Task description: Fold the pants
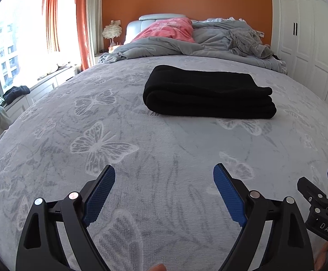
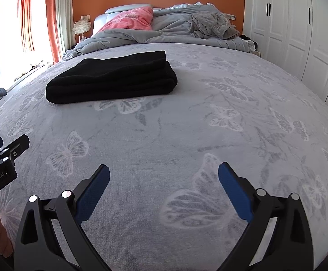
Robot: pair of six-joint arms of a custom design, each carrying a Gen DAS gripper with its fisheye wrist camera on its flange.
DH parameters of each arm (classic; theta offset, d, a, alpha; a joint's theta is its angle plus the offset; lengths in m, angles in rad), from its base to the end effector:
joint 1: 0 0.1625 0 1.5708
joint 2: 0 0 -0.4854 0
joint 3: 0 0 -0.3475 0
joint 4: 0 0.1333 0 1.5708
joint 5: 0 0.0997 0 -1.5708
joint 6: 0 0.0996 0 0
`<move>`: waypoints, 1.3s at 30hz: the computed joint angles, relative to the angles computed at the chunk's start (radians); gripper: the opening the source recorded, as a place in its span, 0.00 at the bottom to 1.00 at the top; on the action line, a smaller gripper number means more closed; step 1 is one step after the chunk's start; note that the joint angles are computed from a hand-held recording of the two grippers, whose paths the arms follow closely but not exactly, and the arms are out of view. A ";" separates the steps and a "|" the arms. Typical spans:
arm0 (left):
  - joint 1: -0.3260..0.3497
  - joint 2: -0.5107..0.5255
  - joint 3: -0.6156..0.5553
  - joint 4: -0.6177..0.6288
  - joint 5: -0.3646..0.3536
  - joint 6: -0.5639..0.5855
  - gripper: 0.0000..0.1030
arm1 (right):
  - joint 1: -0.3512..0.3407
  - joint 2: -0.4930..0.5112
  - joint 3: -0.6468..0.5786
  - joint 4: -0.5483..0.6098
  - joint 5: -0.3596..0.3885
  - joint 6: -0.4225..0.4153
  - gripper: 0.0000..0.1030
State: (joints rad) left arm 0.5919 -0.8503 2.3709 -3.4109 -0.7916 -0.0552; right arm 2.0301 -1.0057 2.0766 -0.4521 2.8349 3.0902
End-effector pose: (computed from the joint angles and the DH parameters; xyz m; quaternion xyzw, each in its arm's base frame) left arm -0.2638 -0.4223 0.1442 0.3529 0.8445 -0.3133 0.2532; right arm 0.2087 -0.3354 0.1688 -0.0808 -0.7623 0.4684 0.4394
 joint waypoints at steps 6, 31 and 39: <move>0.000 -0.001 -0.001 0.005 0.001 -0.002 0.84 | 0.000 0.001 -0.001 0.004 0.001 0.003 0.92; -0.016 0.012 0.010 -0.045 0.007 0.041 0.84 | -0.001 -0.001 0.001 -0.003 0.000 -0.005 0.92; -0.020 0.018 0.013 -0.056 0.009 0.046 0.84 | -0.002 -0.001 0.001 -0.002 0.000 -0.004 0.92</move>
